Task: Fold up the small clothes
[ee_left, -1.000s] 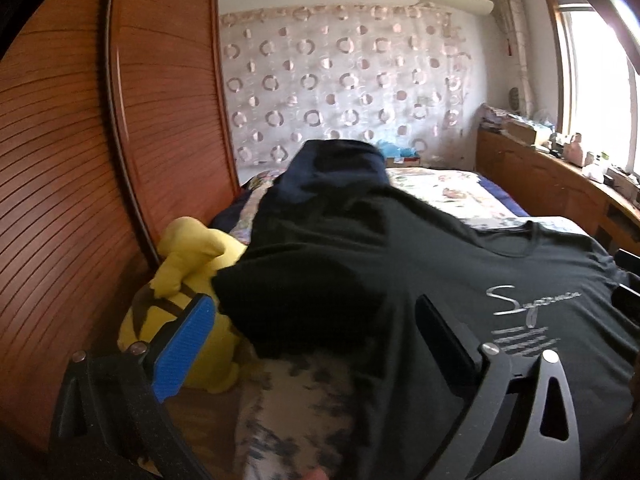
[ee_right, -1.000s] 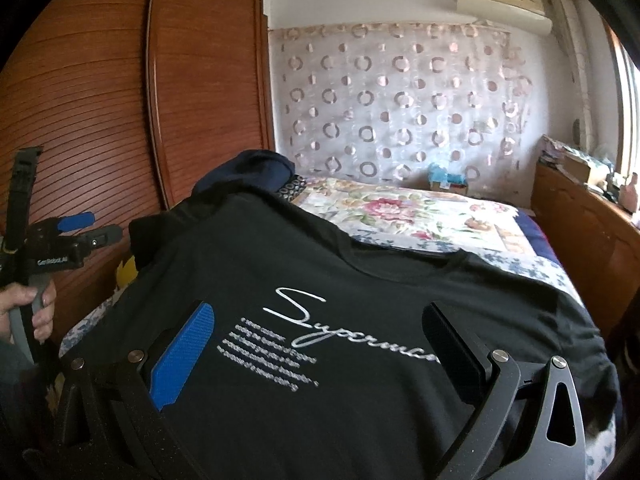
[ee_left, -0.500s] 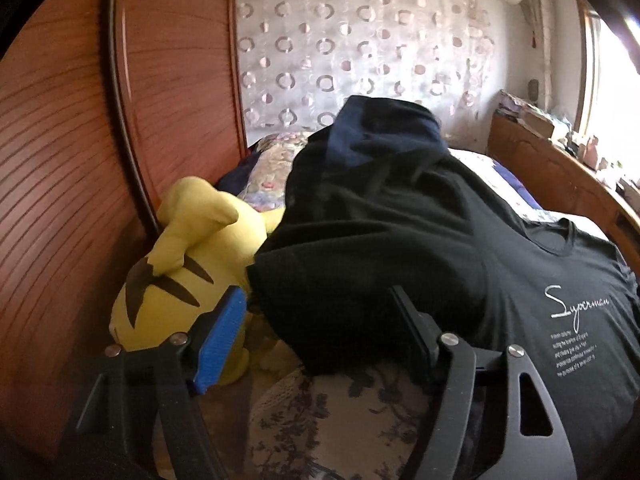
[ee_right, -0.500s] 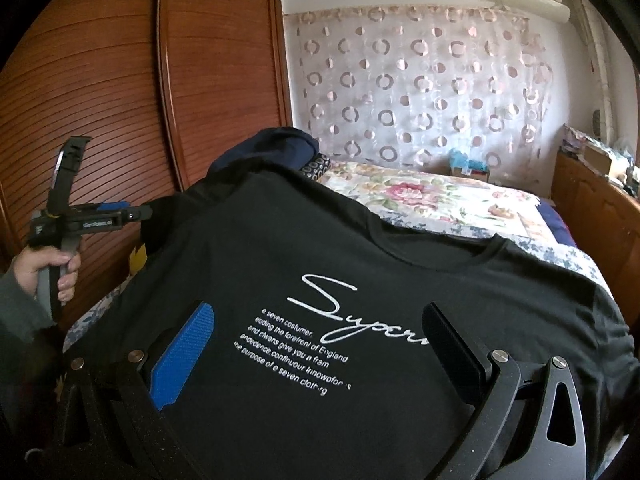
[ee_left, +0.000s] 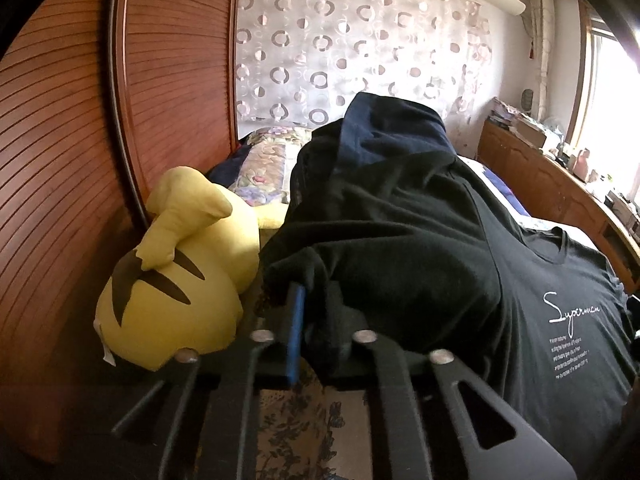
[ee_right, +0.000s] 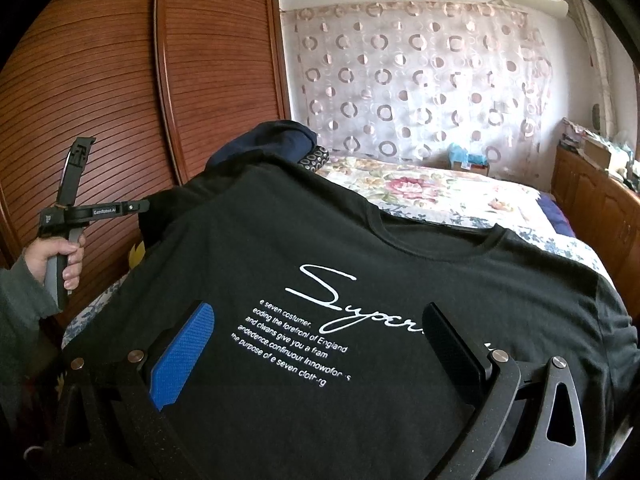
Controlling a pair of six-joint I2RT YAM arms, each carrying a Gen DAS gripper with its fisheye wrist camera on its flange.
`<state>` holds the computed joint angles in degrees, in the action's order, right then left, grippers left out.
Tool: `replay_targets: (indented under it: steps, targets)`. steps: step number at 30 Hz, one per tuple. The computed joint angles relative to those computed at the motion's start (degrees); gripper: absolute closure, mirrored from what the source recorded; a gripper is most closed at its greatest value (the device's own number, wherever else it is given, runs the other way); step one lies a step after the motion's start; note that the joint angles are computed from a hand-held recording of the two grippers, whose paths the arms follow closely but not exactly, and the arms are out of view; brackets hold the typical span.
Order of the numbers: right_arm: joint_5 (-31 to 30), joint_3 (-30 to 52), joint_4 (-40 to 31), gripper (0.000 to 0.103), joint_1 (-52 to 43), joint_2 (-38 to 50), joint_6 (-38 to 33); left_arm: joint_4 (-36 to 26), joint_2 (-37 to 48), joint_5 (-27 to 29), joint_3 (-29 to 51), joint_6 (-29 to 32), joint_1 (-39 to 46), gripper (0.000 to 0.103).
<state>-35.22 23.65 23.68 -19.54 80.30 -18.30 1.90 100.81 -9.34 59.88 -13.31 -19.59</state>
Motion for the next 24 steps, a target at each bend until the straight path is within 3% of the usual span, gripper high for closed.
replay_targets:
  steps: [10, 17, 24]
  targets:
    - [0.8, 0.2, 1.0, 0.000, 0.3, 0.8, 0.6, 2.1, -8.5, -2.8, -2.8, 2.6, -4.7, 0.101]
    - [0.1, 0.4, 2.0, 0.000, -1.4, 0.9, 1.9, -1.8, -8.3, -3.4, 5.6, 6.4, -11.2, 0.101]
    - [0.0, 0.6, 3.9, 0.000, -3.4, 1.8, 3.3, -7.0, 0.9, -0.9, 18.5, 9.5, -17.0, 0.101]
